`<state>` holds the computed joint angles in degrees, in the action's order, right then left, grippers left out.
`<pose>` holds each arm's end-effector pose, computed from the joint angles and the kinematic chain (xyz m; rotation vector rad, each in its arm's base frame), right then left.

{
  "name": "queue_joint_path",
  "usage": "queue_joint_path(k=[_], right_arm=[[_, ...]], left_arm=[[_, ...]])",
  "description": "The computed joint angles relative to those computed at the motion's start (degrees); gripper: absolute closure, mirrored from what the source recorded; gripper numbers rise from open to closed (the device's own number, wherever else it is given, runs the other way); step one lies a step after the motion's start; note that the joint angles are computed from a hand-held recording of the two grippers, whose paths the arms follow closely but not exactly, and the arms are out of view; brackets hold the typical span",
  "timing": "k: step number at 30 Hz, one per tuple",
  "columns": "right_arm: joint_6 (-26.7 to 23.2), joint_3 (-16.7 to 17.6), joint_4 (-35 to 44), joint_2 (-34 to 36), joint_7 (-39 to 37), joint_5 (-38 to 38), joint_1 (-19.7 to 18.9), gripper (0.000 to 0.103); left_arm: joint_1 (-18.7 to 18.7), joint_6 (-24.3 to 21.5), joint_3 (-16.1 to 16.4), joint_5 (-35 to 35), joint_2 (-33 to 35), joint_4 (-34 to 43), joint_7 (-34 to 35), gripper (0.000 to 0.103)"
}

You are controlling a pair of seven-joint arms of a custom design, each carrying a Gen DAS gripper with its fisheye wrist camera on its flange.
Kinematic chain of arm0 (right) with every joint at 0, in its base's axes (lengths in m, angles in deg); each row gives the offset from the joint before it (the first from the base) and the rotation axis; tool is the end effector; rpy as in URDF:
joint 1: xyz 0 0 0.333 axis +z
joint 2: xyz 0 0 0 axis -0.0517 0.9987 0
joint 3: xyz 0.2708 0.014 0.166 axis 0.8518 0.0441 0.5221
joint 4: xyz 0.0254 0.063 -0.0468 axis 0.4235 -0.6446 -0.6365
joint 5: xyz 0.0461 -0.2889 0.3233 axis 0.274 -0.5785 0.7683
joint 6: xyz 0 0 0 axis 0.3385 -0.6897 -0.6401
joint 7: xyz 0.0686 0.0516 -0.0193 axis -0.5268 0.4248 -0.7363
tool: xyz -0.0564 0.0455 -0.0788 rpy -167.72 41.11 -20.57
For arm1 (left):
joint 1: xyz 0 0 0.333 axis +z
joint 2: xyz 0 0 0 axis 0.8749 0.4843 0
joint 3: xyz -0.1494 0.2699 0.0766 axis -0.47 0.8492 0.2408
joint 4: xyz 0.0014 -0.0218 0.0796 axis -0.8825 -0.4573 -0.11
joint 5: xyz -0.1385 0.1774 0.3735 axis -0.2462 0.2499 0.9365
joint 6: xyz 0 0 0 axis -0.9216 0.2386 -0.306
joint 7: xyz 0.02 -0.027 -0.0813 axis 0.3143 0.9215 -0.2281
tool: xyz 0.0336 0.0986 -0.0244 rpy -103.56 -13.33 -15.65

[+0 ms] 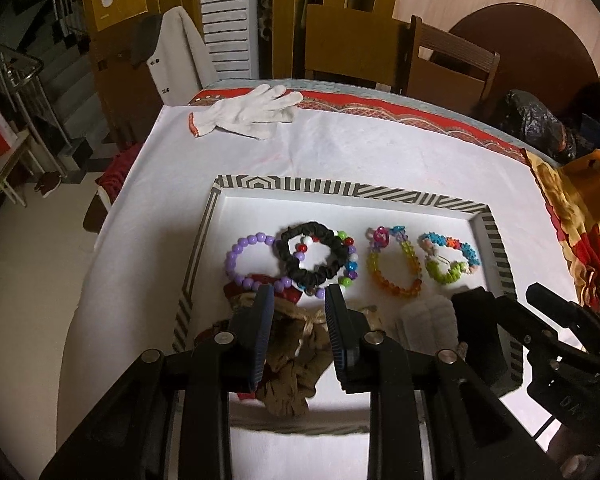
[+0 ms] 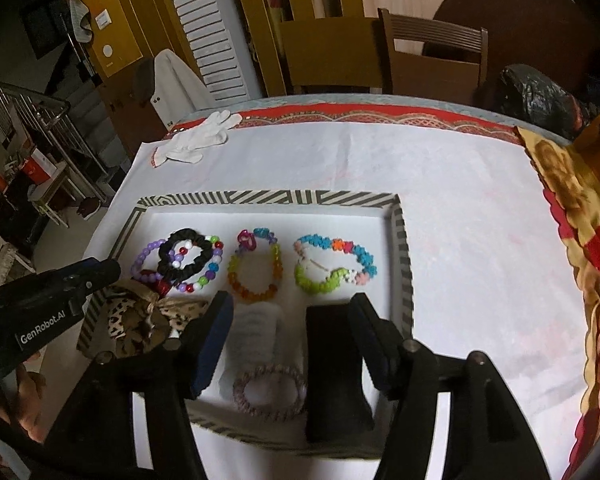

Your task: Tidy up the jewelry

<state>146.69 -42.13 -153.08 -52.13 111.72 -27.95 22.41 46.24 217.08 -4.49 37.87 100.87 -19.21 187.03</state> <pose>0.5841 0.3378 0.5329 -1.2823 2.2782 -0.5787 0.7079 -0.3102 0.5473 -1.3499 2.4947 -0.7428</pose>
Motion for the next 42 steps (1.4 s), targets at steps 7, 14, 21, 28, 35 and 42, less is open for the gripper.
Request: queue_joint_path(k=[7, 14, 21, 28, 35, 42], right_arm=[[-1.4, 0.8, -1.2, -1.6, 2.4, -1.2, 0.9, 0.039], [-3.5, 1.6, -0.7, -1.9, 3.2, -1.7, 1.7, 0.038], [-4.6, 2.0, -0.7, -2.3, 4.4, -2.3, 2.4, 0.035], [-5.4, 2.4, -0.1, -2.3, 4.8, -2.8, 3.0, 0.034], [-6.8, 2.6, 0.7, -2.2, 5.1, -3.7, 3.7, 0.034], [-7.1, 2.6, 0.6, -2.4, 4.9, -3.6, 3.8, 0.033]], left_arm=[[0.9, 2.6, -0.2, -1.1, -4.4, -5.8, 0.9, 0.084], [1.4, 4.4, -0.1, -1.0, -7.7, -9.9, 0.8, 0.084], [1.7, 6.1, 0.0, 0.0, -9.9, -12.5, 0.3, 0.084], [2.1, 7.1, -0.2, -0.7, -11.8, -14.9, 0.9, 0.084], [2.3, 7.8, -0.3, -0.9, -13.2, -16.5, 1.2, 0.084], [2.7, 8.4, -0.6, -2.6, -14.4, -17.7, 2.8, 0.084]])
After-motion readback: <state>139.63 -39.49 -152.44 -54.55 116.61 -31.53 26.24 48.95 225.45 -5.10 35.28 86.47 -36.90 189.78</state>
